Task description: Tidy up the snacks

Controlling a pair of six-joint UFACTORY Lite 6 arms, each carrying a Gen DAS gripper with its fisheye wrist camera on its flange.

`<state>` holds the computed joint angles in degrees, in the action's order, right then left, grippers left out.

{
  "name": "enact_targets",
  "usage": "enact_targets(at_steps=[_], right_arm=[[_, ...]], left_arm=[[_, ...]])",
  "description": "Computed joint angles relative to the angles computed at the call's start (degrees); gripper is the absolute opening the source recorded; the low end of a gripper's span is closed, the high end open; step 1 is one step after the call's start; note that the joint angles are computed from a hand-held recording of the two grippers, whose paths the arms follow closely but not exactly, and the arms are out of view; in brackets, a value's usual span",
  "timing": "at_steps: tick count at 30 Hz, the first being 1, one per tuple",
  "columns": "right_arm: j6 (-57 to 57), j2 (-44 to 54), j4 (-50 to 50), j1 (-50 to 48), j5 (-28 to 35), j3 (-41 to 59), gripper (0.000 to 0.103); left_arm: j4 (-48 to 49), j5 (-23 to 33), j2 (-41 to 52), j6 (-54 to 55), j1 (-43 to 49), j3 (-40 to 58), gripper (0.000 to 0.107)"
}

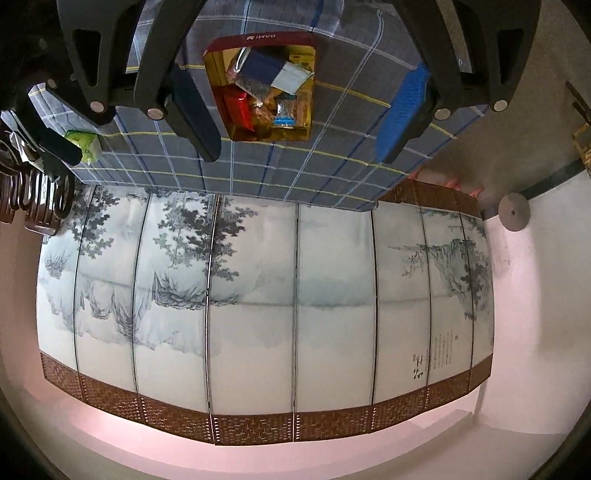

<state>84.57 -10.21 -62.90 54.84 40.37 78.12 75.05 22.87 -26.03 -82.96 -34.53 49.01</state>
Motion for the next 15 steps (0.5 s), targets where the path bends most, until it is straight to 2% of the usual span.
enact_targets(at_steps=[15], right_arm=[[0.73, -1.22, 2.28, -2.08, -1.58, -3.69, 0.102]], left_arm=[[-3.66, -2.56, 3.80, 2.66, 1.82, -0.58, 0.088]])
